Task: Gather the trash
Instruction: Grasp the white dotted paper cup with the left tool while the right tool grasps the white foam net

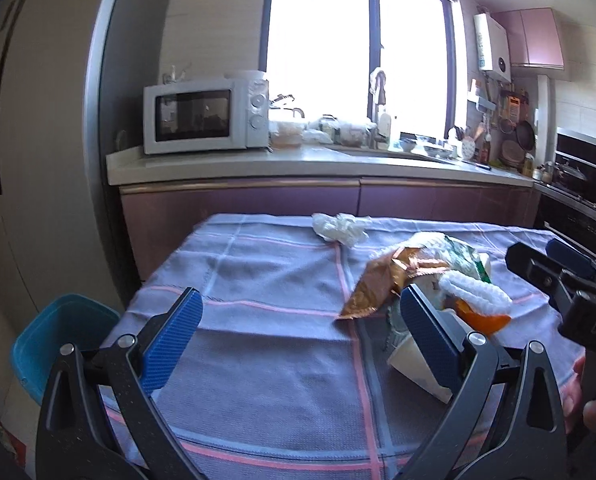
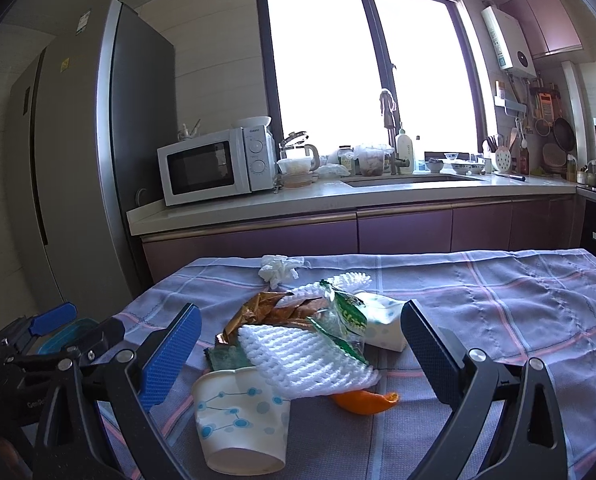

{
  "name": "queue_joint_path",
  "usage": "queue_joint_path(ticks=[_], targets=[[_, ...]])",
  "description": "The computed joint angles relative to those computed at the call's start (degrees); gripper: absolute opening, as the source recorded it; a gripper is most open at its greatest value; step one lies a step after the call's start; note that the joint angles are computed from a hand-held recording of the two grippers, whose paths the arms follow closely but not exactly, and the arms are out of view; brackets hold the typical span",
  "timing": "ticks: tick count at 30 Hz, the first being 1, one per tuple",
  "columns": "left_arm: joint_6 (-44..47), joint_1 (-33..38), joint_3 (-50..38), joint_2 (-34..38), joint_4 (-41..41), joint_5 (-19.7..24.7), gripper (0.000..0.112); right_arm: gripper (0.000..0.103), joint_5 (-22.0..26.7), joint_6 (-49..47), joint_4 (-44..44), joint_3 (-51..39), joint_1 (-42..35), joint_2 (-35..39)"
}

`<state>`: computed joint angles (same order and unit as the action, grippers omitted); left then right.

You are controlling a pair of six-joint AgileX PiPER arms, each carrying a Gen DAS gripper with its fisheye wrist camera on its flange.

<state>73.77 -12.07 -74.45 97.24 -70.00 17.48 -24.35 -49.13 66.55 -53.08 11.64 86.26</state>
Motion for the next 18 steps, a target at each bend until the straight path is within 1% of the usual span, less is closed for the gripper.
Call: queue_joint_path(ticks=[2,6,8,9,11,12,13,16,18], targets=[[-4.1,0.7,-2.4,2.1,4.5,6.2,0.097,0.096,1.1,0.5,0.0,0.4,-1.2,-0.1],[-8.6,0.9,-6.7,6.3,9.3,15.6,0.097,0.096,4.0,2.3,-1.5,1.1,-3.0,0.0],[-10.2,0.4,-9.0,8.7,10.9,19.2,0.097,0.096,5.5,3.6,-3.1,1.3,-3.4,0.5],[-10.9,0.0,-9.6,9.6,11.5,20.1,0.094,0.096,6.3,3.8,-3.3,1.3,-3.7,0.5],[-12.6,-0.4,-11.8,11.8,13.1,23.1,0.091,0.096,7.9,6.6,-6.4,1.9,-4.5,0.6],[-13.9,-0.5,-13.2,13.0,14.0,24.6,0.088,0.096,8.2,6.3,-6.0,2.1,-4.5,0.5],[-14.9,-0.6,-14.6,14.2,14.6,26.3,0.087,0.096,8.6,6.7,-6.4,2.1,-4.7,0.7],[-17.8,0.5,-19.5,17.9,14.2,33.7,0.085,0.094,10.2,9.9,-9.5,2.0,-5.7,0.9],[-20.4,1.2,-23.8,20.9,14.0,38.7,0.081,0.093,11.3,11.7,-11.3,1.9,-6.3,1.0]])
